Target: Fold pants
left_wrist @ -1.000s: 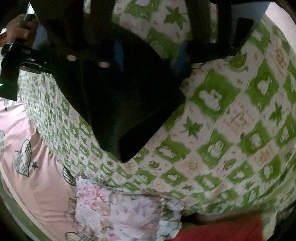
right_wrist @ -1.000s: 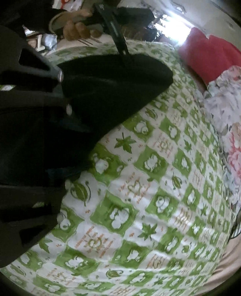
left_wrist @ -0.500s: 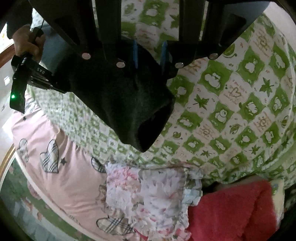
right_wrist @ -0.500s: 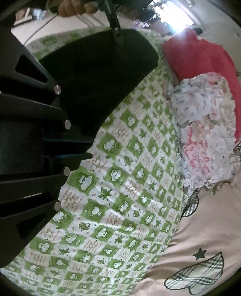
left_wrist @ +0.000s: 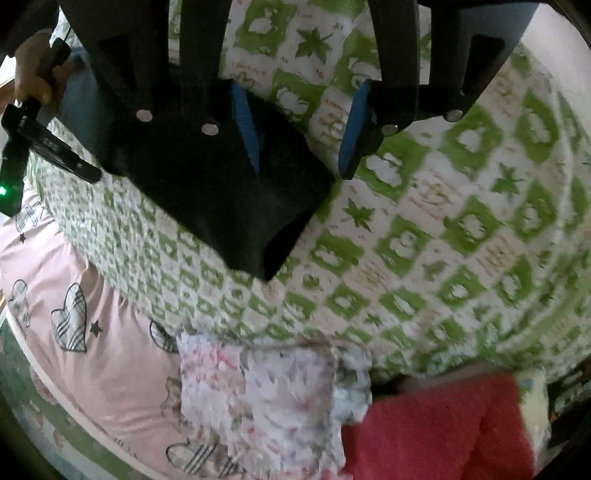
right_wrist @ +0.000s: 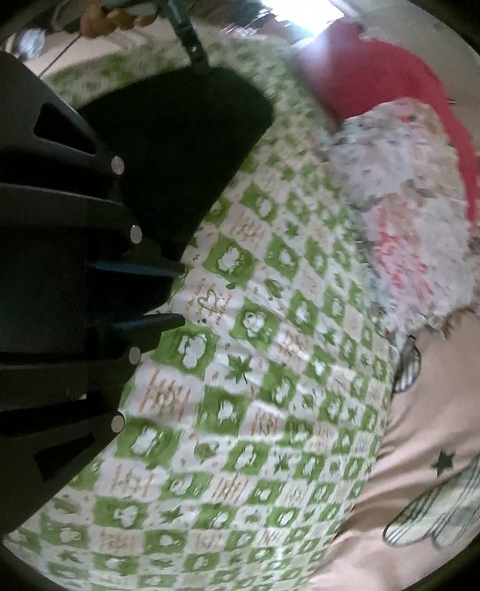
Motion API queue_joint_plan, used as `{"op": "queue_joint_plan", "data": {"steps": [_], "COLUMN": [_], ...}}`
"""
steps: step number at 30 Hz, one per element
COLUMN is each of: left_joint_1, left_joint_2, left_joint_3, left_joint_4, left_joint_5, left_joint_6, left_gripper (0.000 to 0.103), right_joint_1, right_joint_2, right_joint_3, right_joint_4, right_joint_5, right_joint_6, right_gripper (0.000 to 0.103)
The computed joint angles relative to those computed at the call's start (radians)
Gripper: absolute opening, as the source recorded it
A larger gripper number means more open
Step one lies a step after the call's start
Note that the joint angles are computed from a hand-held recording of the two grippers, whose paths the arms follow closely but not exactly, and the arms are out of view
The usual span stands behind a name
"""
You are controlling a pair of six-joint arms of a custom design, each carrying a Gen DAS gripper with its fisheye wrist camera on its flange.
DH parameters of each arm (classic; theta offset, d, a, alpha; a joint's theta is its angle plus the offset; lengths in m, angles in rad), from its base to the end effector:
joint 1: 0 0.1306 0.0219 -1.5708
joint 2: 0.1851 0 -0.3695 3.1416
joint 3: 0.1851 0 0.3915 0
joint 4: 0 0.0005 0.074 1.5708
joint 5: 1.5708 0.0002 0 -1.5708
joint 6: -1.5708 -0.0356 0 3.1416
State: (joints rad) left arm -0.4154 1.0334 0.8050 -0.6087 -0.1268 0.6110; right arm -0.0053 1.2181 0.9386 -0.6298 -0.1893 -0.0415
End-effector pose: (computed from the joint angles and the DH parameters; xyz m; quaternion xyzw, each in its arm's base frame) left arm 0.3207 -0.1371 0.3074 -0.1136 0.9249 -0.1242 0.3409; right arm 0.4034 0.0041 0.3008 -0.0086 0.9420 0.0952 0.3216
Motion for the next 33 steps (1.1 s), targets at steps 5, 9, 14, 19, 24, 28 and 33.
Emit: {"op": "queue_joint_plan", "data": {"steps": [5,9,14,19,24,28,33], "left_joint_1": [-0.05,-0.108,-0.197,-0.287,-0.346,-0.39,-0.436], "left_joint_2": [-0.047,-0.029,0.046,0.142,0.225,0.272,0.322], "left_joint_3": [0.028,0.065,0.124,0.187,0.244,0.285,0.337], "left_joint_4": [-0.024,-0.02,-0.007,0.004,0.004,-0.002,-0.015], "left_joint_5": [-0.041,-0.045,-0.03,-0.013,0.018,0.023,0.029], "left_joint_6": [-0.01,-0.032,-0.065,-0.099,-0.108,-0.129,-0.168], "left_gripper": [0.047,0.052,0.059,0.06,0.061,0.063,0.065], "right_joint_1": [-0.064,-0.104,-0.156,-0.238,-0.332,-0.405,-0.517], "right_joint_2": [-0.137,-0.265,-0.401,-0.521,-0.616,-0.678,-0.754], "right_joint_3": [-0.068,-0.139,-0.212,-0.277,-0.322,-0.345,-0.369], "right_joint_4": [-0.009,-0.037,-0.084,-0.151,-0.218,-0.265,-0.327], "right_joint_5": [-0.075,-0.098,-0.111,-0.133,-0.164,-0.18,-0.226], "right_joint_6": [-0.048,-0.077,-0.112,-0.112,-0.1,-0.079,-0.046], "right_gripper": [0.049,0.049,0.051,0.052,0.053,0.053,0.053]}}
